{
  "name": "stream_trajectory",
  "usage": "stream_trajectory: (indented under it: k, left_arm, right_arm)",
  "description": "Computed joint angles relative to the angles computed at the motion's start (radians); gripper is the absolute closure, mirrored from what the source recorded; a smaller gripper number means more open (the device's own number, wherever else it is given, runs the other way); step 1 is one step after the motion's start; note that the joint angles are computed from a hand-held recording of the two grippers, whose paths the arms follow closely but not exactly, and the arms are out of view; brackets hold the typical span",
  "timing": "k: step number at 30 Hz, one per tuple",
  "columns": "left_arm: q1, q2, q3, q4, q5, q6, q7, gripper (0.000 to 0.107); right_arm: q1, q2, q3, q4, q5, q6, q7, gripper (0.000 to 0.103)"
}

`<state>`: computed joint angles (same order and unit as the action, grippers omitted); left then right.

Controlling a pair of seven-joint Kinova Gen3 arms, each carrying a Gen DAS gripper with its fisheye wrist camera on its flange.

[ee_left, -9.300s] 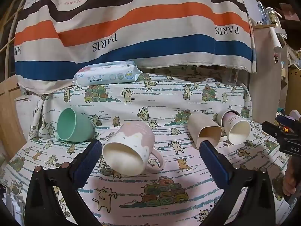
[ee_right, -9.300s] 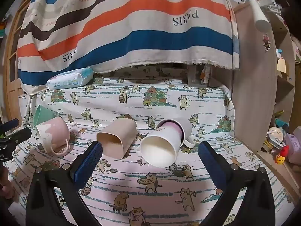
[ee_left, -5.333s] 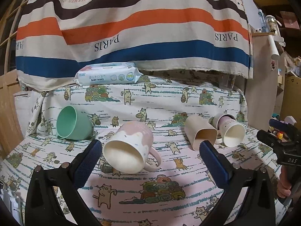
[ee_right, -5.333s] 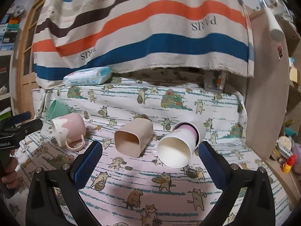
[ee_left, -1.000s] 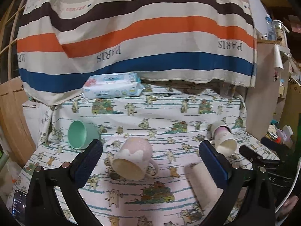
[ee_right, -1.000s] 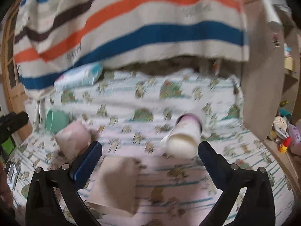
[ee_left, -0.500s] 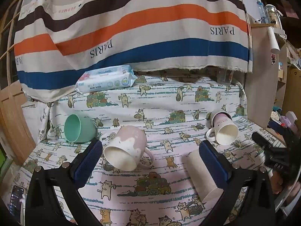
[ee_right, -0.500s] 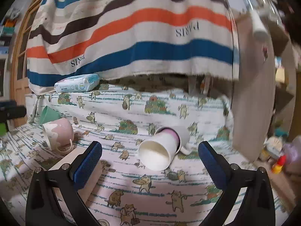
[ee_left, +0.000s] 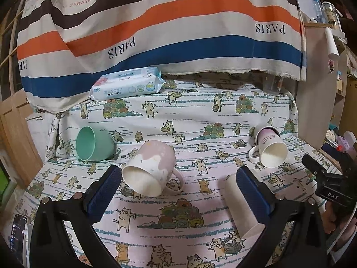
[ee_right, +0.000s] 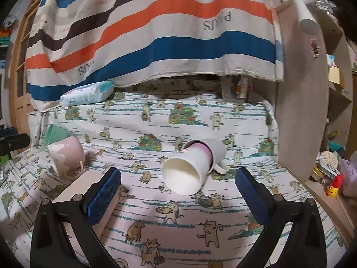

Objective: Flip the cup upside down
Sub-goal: 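Carry the beige cup toward the left tool while the left tool closes on it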

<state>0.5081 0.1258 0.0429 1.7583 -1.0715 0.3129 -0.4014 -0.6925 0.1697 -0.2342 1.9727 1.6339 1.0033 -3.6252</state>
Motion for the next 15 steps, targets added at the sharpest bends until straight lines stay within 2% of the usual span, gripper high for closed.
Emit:
stream_trajectory:
  k: [1, 3, 5, 7, 11, 13, 15]
  left_arm:
    - [-0.001, 0.001, 0.003, -0.001, 0.008, 0.003, -0.007, 0.005]
    - [0.032, 0.003, -0.034, -0.009, 0.074, 0.001, -0.07, 0.005]
    - [0.023, 0.005, -0.025, -0.024, 0.151, 0.009, -0.151, 0.005]
    - [-0.047, 0.007, 0.054, -0.047, 0.229, 0.035, -0.232, 0.005]
    - [-0.177, 0.049, 0.226, -0.168, 0.391, 0.187, -0.394, 0.005]
    - [-0.178, 0.095, 0.237, -0.248, 0.473, 0.268, -0.472, 0.005]
    - [-0.209, 0.137, 0.287, -0.326, 0.554, 0.349, -0.54, 0.005]
  right_arm:
    - [-0.002, 0.0, 0.0, 0.001, 0.0, 0.006, -0.004, 0.0]
    - [-0.006, 0.004, -0.001, -0.004, -0.009, 0.024, 0.0, 0.0]
    - [-0.01, 0.005, 0.0, -0.007, -0.019, 0.037, 0.004, 0.001]
    - [-0.019, 0.008, 0.0, -0.006, -0.031, 0.07, 0.003, 0.001]
    - [-0.02, 0.002, 0.003, 0.0, -0.054, 0.107, 0.001, 0.0]
    - [-0.017, -0.004, 0.006, 0.004, -0.061, 0.112, -0.016, 0.0]
    - [-0.015, -0.007, 0.005, 0.009, -0.057, 0.114, -0.026, 0.0]
